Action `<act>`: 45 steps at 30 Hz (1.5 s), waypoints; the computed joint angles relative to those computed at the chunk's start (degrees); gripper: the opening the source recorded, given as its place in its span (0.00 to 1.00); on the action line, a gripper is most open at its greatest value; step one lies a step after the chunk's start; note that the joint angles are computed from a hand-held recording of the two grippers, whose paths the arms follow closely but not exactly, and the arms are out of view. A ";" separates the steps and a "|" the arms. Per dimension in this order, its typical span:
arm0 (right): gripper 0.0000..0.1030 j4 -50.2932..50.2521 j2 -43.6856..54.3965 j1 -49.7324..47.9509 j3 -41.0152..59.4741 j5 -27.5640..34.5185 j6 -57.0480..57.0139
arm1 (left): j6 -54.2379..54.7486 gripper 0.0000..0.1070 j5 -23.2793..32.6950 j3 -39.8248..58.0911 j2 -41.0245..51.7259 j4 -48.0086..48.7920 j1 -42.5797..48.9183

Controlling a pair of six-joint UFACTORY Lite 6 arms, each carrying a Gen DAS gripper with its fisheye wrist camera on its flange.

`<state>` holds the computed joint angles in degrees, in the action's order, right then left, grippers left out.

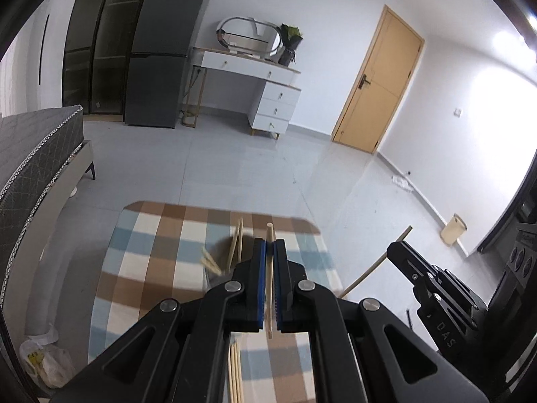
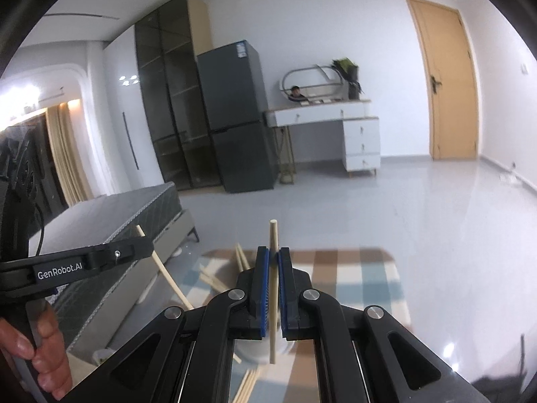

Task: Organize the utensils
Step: 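Lower the chopstick into the holder and open the right tool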

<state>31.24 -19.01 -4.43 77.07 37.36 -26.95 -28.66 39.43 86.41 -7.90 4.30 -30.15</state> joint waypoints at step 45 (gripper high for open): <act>0.16 -1.52 26.46 11.18 11.73 -6.12 -7.35 | 21.34 0.09 2.26 7.84 14.41 -20.09 15.99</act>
